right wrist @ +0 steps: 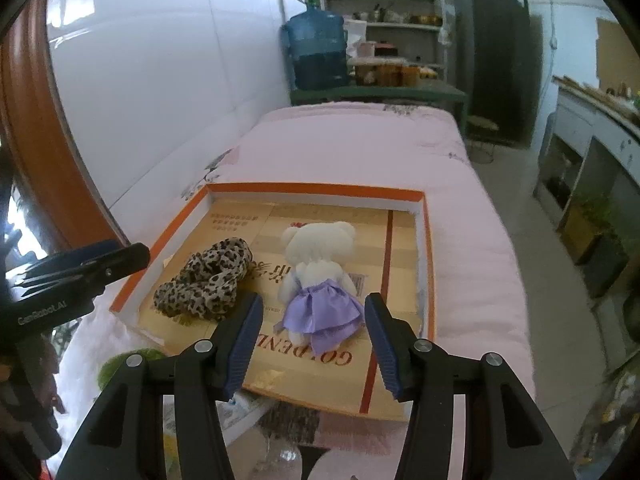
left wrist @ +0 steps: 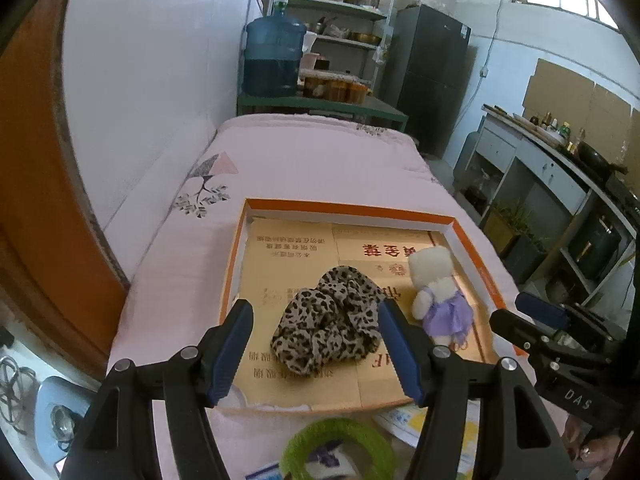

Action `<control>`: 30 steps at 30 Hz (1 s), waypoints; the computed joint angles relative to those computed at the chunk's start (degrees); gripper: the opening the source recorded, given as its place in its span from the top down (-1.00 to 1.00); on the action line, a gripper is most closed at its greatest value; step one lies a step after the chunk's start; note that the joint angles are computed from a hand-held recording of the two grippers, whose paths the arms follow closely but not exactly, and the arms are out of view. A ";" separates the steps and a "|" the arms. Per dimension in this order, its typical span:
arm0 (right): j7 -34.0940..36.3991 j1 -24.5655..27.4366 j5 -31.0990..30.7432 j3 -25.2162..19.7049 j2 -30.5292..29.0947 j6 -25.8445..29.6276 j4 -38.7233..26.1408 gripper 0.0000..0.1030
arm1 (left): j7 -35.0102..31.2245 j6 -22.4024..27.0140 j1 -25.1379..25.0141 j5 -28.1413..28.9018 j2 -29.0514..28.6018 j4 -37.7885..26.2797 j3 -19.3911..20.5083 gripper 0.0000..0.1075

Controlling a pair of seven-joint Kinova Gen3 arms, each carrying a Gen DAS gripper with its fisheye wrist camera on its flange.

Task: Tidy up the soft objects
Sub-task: 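Withdraw both grippers from the box back toward the item pile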

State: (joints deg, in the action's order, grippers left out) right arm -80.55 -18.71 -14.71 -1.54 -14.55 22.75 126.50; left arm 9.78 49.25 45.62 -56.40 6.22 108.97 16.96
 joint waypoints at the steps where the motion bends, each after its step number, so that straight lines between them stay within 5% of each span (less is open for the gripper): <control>1: -1.51 1.13 1.12 -1.53 -0.79 0.15 0.17 -0.06 | 0.51 0.54 0.45 -0.14 -0.40 0.09 0.26 -0.20; 5: -7.60 3.83 5.11 -6.20 -5.13 1.30 1.24 -0.06 | 3.16 4.18 2.27 -1.86 -1.14 0.26 1.78 -0.20; 15: -12.18 1.25 5.68 -5.75 -12.59 5.60 2.92 -0.06 | 9.49 12.69 7.00 -6.32 -2.32 0.92 6.20 -0.20; 30: -18.41 1.06 6.63 -11.17 -23.25 10.81 5.11 -0.06 | 15.59 23.04 14.29 -9.25 -2.16 1.27 10.43 -0.20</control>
